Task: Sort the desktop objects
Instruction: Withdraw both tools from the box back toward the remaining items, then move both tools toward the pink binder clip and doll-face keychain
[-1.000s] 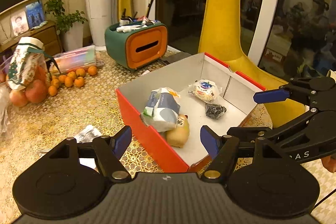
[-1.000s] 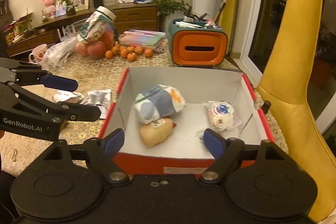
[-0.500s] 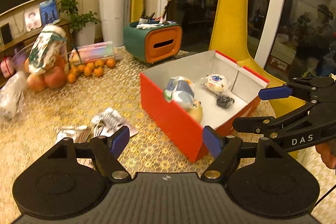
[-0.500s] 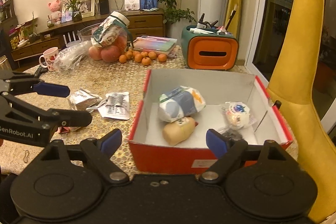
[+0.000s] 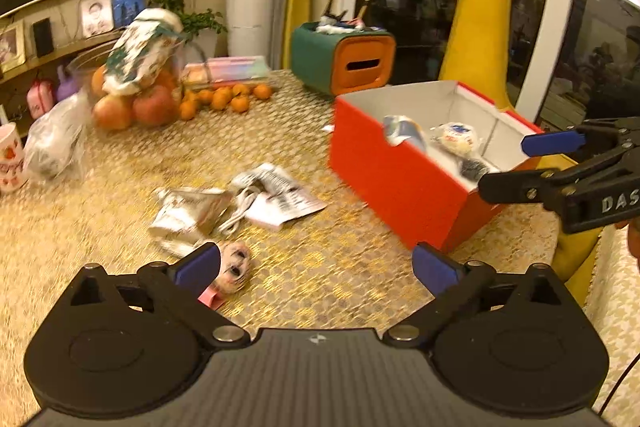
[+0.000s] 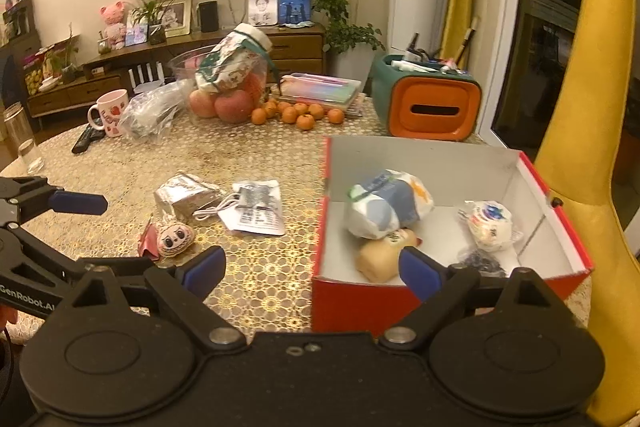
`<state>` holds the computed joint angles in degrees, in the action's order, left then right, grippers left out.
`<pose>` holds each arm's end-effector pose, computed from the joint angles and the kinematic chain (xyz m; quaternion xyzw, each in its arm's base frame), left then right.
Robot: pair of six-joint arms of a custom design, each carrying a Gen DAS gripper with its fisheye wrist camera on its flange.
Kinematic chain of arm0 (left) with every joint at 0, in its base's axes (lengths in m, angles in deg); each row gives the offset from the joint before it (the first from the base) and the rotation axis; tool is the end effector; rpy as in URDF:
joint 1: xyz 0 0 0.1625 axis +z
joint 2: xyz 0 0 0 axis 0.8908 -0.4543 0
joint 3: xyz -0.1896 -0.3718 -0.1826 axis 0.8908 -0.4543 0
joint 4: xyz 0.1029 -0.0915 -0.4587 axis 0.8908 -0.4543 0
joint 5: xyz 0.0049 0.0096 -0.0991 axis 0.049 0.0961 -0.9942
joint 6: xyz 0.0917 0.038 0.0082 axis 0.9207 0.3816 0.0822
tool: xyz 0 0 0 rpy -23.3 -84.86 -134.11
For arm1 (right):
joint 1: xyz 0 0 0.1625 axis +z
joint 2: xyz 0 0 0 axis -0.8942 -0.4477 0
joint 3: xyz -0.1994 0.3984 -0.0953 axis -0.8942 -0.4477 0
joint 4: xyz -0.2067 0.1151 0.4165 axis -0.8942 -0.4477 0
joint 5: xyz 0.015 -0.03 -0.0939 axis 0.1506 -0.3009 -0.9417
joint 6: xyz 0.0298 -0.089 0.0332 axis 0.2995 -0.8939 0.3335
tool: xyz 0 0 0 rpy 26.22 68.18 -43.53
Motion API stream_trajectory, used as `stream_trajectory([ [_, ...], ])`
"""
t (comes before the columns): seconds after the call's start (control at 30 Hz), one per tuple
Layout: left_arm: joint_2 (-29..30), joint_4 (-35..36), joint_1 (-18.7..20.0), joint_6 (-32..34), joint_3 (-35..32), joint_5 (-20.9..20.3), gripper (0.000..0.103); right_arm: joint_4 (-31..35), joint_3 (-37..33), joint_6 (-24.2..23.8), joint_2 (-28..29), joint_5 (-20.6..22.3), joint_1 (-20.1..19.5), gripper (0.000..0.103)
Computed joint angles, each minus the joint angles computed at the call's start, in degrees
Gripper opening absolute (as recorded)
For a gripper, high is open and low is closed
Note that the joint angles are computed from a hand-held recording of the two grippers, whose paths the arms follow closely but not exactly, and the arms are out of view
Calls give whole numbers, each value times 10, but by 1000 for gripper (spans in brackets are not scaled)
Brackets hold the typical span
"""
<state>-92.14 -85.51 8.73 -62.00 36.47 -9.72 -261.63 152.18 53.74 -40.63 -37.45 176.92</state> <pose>-0.0439 -0.7190 0.3662 0.2427 0.8635 -0.3517 0.2680 0.4150 -0.7439 0.0444 0.3209 -0.8527 0.3220 0.2572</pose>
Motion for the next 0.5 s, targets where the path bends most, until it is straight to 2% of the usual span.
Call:
stream_trajectory([
  [0.2, -4, 2, 23, -8, -1, -2, 103, 19, -27, 3, 25, 7, 5, 93],
  [0.5, 7, -16, 50, 18, -11, -11, 103, 49, -74, -1, 68, 16, 7, 93],
])
